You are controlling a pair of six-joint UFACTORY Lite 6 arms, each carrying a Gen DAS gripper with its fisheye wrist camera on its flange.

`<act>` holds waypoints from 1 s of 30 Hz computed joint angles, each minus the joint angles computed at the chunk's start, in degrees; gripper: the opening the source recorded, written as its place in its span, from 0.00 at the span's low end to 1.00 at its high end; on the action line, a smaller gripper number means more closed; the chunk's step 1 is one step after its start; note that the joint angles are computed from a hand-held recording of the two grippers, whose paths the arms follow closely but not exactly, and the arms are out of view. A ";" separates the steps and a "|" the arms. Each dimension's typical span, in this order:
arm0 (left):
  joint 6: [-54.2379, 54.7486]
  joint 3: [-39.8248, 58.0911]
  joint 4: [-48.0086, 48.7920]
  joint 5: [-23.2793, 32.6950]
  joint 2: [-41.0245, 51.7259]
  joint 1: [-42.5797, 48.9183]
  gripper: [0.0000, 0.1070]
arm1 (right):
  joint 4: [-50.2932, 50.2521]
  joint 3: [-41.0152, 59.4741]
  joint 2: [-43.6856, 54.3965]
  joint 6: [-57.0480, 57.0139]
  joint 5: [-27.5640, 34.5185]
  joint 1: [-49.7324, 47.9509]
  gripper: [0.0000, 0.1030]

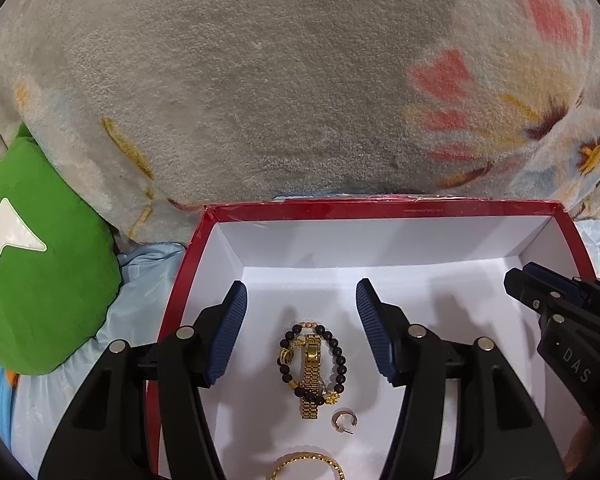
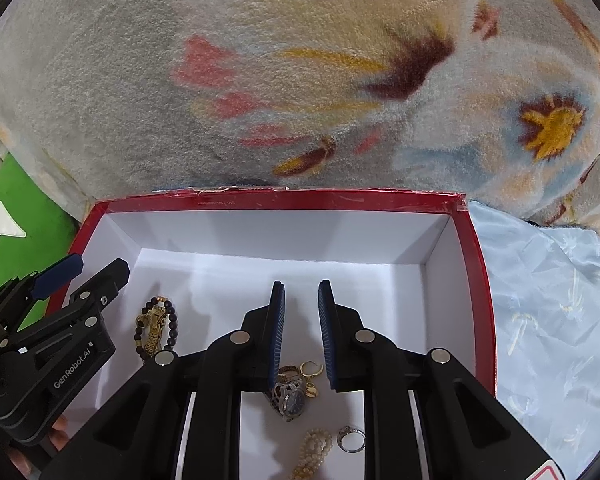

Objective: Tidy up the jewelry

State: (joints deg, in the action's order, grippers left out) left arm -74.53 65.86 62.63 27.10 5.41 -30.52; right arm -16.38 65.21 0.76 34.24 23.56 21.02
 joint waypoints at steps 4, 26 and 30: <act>0.06 0.29 0.15 0.42 0.52 -0.23 0.51 | -1.53 0.29 0.47 1.51 0.23 0.47 0.16; 2.75 -21.19 -7.82 9.10 -30.07 -8.20 0.59 | -12.65 -14.53 -26.65 17.30 15.99 15.21 0.35; 0.65 -24.95 -8.30 14.88 -35.54 -14.56 0.64 | -18.33 -17.86 -33.29 26.18 22.95 22.08 0.45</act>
State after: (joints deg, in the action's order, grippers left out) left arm -73.89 40.90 54.33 41.98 -30.13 -45.08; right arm -34.71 47.35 -32.53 60.42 46.51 43.11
